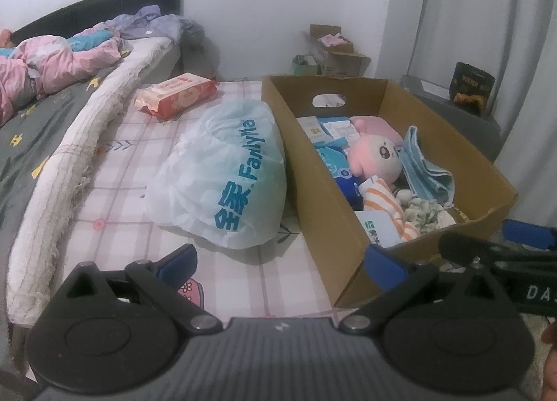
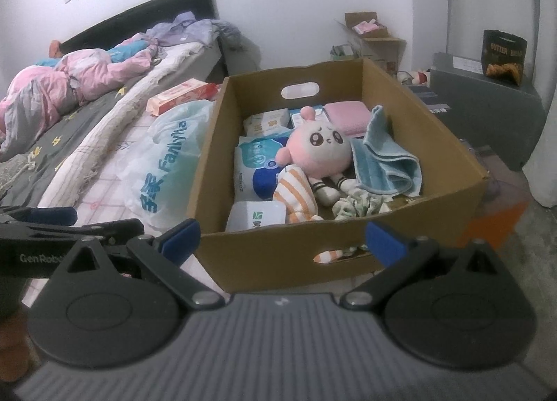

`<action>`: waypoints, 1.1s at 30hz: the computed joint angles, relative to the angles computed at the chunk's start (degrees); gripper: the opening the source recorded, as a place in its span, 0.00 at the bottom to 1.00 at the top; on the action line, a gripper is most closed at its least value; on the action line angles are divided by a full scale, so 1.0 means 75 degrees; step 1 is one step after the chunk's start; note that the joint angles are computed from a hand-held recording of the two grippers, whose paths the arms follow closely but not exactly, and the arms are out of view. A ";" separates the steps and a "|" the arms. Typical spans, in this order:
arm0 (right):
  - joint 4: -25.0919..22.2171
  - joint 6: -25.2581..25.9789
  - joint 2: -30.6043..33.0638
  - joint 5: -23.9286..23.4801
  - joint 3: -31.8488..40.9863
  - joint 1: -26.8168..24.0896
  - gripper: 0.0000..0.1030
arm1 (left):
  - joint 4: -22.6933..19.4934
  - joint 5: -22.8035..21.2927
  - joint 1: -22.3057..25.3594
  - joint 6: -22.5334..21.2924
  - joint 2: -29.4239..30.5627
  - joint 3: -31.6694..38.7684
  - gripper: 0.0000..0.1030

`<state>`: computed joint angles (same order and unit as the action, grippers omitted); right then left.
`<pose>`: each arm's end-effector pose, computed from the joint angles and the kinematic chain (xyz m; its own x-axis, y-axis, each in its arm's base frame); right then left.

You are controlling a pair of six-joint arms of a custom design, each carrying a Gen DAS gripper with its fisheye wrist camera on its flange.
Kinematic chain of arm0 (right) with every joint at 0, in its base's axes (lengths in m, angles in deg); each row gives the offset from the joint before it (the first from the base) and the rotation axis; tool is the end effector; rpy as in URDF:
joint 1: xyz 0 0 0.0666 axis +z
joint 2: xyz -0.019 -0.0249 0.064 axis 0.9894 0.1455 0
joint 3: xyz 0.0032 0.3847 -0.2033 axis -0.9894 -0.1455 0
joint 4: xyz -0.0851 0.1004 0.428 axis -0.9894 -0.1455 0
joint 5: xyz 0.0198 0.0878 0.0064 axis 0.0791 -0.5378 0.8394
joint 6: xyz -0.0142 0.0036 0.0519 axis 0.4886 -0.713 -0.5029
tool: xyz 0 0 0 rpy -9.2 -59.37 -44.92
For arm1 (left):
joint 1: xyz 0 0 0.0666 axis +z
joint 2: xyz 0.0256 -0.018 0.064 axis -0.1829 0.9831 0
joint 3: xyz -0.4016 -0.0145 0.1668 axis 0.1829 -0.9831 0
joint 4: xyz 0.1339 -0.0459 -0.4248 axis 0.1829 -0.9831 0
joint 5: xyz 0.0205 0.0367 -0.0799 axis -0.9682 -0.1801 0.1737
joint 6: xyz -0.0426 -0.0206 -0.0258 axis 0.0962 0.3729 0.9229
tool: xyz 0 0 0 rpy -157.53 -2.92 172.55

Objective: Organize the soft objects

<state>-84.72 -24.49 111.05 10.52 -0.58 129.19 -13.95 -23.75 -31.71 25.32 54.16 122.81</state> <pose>0.3354 0.3374 0.4256 -0.6333 0.1680 -0.7555 0.0778 0.9850 0.1538 0.4126 -0.1581 0.4326 -0.6934 0.1547 -0.7037 0.2502 0.9676 -0.0338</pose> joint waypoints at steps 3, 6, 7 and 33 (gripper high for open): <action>-0.0033 -0.0030 -0.0008 -0.0006 0.0002 0.0017 0.99 | 0.0015 -0.0034 -0.0013 -0.0004 -0.0003 -0.0006 1.00; -0.0033 -0.0024 -0.0006 -0.0017 0.0000 0.0022 0.99 | 0.0015 -0.0067 -0.0030 0.0007 -0.0014 -0.0015 1.00; -0.0042 -0.0027 -0.0006 -0.0011 0.0003 0.0028 0.99 | 0.0009 -0.0058 -0.0027 0.0012 -0.0014 -0.0015 1.00; -0.0097 -0.0051 0.0043 -0.0063 0.0051 0.0018 0.99 | -0.0039 -0.0058 -0.0014 0.0020 -0.0002 0.0011 0.99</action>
<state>-85.45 -24.87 111.37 10.05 -0.19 129.32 -14.24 -24.19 -31.81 25.47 54.14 122.89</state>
